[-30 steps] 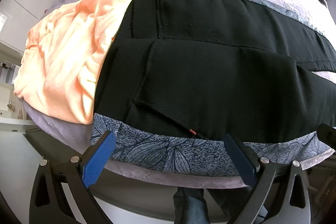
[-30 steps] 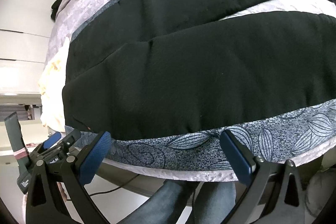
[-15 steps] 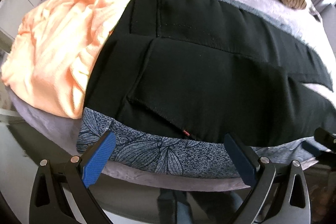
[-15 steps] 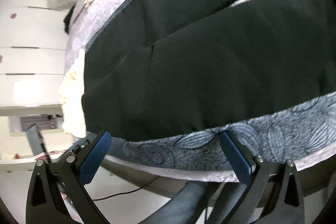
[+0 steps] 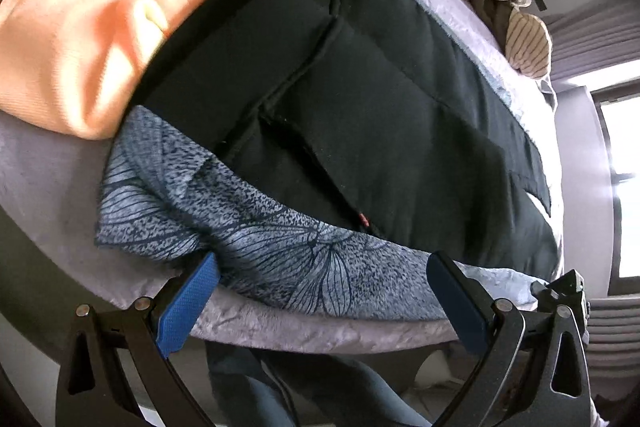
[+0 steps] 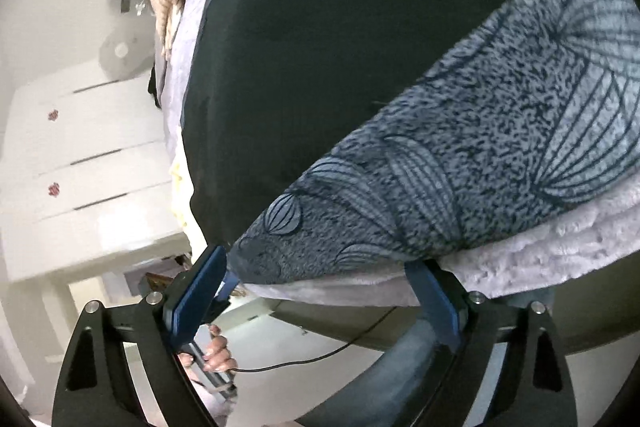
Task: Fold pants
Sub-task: 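Close both grippers on the grey waistband edge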
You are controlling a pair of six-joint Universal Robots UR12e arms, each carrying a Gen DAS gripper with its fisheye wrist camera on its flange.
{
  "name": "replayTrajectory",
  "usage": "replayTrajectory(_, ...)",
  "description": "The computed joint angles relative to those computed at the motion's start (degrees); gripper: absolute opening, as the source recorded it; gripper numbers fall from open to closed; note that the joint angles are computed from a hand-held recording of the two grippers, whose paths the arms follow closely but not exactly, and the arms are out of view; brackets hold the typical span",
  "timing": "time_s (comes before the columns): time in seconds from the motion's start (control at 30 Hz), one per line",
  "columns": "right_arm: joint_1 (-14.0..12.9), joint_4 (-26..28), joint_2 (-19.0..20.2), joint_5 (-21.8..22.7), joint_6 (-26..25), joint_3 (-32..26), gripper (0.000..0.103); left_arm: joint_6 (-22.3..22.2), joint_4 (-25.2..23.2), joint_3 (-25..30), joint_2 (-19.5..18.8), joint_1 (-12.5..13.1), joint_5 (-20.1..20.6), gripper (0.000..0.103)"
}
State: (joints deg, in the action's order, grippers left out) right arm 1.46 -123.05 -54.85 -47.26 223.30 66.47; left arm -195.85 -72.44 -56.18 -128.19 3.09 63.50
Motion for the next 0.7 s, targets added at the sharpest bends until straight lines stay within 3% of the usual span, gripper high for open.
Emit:
replayTrajectory(0.13, -0.08, -1.41, 0.43, 0.91, 0.90, 0.14, 0.093, -0.65, -0.10, 0.02, -0.31, -0.14, -0.18, 0.103)
replayTrajectory(0.2, -0.14, -6.07, 0.81, 2.90, 3.40, 0.29, 0.092, -1.64, 0.21, 0.27, -0.31, 0.02, -1.38, 0.103)
replayTrajectory(0.3, -0.09, -13.63, 1.75, 4.80, 6.15, -0.57, 0.092, -4.67, 6.39, -2.55, 1.18, 0.84, -5.76, 0.103)
replayTrajectory(0.37, -0.21, -17.68, 2.86, 6.30, 8.96, -1.56, 0.092, -5.23, 6.98, -3.40, 1.61, 1.04, -6.05, 0.103)
replayTrajectory(0.57, 0.32, -12.67, 4.94, 8.73, 8.52, -3.71, 0.089, -7.81, 4.45, -6.91, 3.59, 1.14, -4.02, 0.103)
replayTrajectory(0.7, 0.11, -18.44, 5.26, 10.96, 11.49, -3.49, 0.089, -9.96, 5.79, -7.90, 3.70, 1.44, -4.10, 0.103)
